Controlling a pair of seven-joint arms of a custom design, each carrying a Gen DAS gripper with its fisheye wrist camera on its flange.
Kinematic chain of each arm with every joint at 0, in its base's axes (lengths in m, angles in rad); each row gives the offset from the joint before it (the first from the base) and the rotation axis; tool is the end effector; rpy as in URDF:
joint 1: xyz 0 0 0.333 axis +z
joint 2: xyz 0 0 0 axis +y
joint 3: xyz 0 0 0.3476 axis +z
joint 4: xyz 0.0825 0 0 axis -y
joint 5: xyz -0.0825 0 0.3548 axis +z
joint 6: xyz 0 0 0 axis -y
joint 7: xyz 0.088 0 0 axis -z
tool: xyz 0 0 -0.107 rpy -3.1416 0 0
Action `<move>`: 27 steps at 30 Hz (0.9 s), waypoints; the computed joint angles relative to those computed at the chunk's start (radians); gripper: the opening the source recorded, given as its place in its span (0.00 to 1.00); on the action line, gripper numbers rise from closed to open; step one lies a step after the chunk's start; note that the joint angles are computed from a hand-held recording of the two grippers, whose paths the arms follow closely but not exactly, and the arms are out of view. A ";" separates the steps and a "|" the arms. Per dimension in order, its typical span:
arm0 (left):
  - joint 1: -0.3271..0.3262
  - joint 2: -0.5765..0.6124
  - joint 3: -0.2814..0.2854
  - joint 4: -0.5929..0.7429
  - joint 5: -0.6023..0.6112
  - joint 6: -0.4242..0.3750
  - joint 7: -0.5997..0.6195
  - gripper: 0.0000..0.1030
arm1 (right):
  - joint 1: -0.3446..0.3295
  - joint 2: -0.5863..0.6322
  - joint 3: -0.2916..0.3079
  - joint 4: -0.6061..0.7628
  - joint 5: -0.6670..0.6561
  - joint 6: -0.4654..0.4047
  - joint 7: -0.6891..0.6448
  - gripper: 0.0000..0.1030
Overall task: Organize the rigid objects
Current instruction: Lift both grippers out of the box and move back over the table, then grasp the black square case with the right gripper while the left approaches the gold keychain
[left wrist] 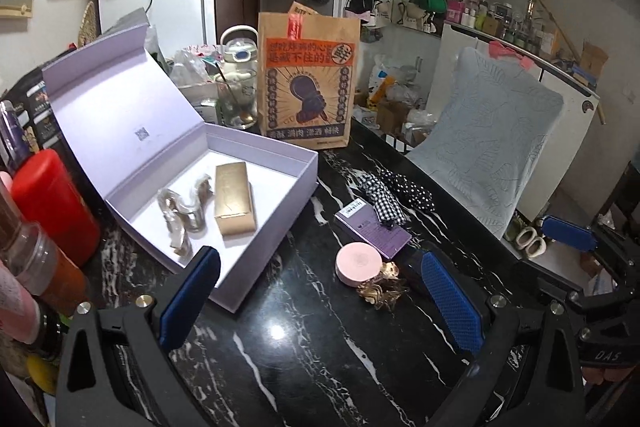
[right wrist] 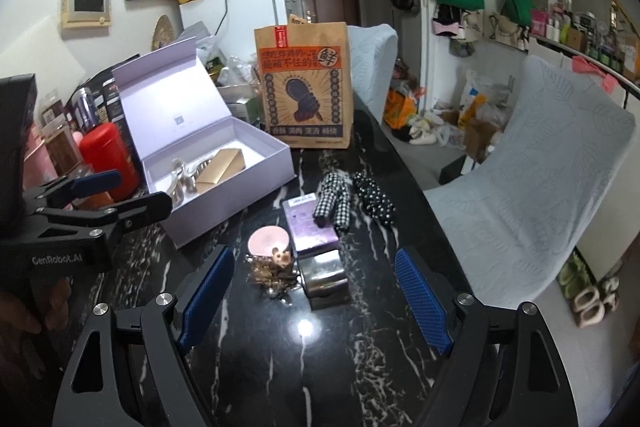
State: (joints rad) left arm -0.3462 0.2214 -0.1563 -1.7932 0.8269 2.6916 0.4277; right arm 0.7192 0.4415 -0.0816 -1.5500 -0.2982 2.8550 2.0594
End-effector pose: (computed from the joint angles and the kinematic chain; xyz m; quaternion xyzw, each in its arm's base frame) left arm 0.5567 -0.3226 0.5407 -0.6526 0.6362 -0.3194 0.2594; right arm 0.5597 0.4503 0.5378 -0.7586 0.4916 -0.2001 0.3780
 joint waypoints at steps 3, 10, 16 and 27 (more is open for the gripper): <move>0.005 0.014 -0.003 0.002 -0.023 0.018 0.007 0.99 | -0.009 0.011 0.010 0.005 0.007 0.003 -0.023 0.81; 0.007 0.045 0.001 0.006 -0.081 0.021 0.033 0.99 | -0.051 0.056 0.063 0.033 0.102 0.006 -0.136 0.81; 0.002 0.062 0.012 0.004 -0.084 0.056 0.038 0.99 | -0.062 0.097 0.073 0.064 0.179 -0.016 -0.195 0.81; -0.002 0.117 0.015 0.056 -0.167 0.035 0.133 0.99 | -0.096 0.192 0.107 0.183 0.287 -0.125 -0.292 0.69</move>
State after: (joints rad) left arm -0.3482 0.3382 -0.1417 -1.7374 0.6599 2.7264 0.5607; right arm 0.6228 0.6331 0.0257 -1.3671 -0.0117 2.7299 1.7672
